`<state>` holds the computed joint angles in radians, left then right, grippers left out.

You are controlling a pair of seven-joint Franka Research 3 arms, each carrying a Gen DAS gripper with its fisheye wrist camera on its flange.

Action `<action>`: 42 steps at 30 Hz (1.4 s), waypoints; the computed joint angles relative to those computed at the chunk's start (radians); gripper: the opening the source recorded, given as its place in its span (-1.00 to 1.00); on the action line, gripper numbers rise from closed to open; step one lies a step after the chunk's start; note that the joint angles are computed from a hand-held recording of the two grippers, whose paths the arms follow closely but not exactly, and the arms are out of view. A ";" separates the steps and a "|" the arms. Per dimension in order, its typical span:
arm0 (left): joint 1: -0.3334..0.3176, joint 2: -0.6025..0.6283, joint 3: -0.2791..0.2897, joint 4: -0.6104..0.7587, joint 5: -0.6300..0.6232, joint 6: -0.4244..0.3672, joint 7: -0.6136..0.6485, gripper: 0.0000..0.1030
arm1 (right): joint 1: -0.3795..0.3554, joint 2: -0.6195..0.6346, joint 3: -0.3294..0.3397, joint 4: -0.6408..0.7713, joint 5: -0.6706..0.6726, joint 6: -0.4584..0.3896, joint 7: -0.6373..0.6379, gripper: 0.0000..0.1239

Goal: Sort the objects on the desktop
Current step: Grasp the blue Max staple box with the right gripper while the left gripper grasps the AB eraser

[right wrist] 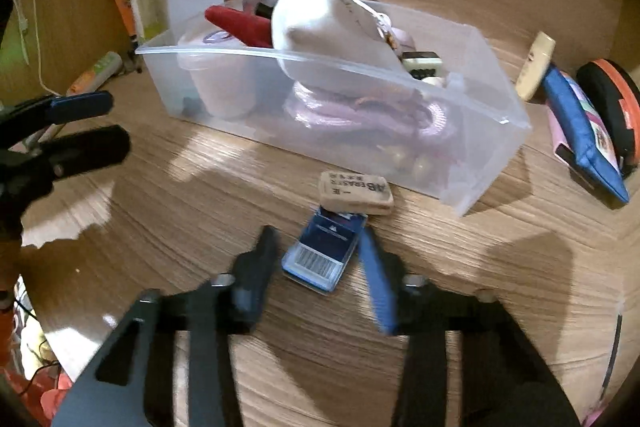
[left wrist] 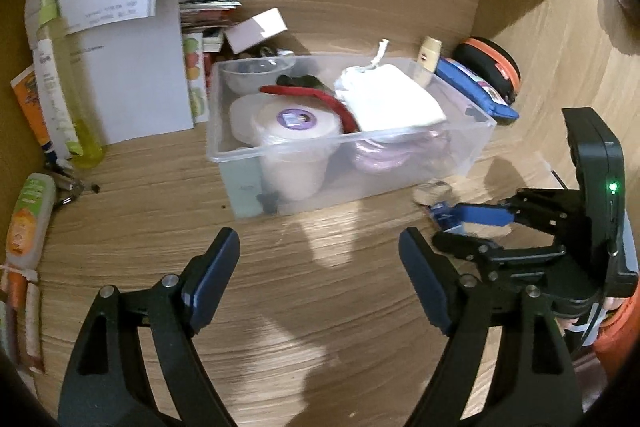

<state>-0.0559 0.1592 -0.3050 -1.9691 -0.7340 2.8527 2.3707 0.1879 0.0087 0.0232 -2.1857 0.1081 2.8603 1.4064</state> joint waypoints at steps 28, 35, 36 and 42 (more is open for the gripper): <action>-0.219 0.234 0.063 0.256 0.775 -0.111 -0.818 0.24 | -0.038 -0.160 -0.099 -0.162 0.384 0.050 -0.425 -0.60; -0.237 0.249 0.071 0.272 0.925 -0.102 -0.931 0.01 | -0.031 -0.172 -0.096 -0.167 0.477 0.056 -0.513 -0.60; -0.233 0.250 0.068 0.273 0.930 -0.101 -0.935 -0.04 | -0.030 -0.174 -0.095 -0.169 0.487 0.059 -0.519 -0.60; -0.177 0.236 0.017 0.245 0.899 -0.084 -0.853 -0.22 | -0.027 -0.186 -0.088 -0.168 0.520 0.074 -0.534 -0.60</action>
<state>-0.2331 0.3952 -0.2880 -1.7242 0.1652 2.7686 1.5176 0.1609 -0.1773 -0.0649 -2.3538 0.6281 2.9342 0.8723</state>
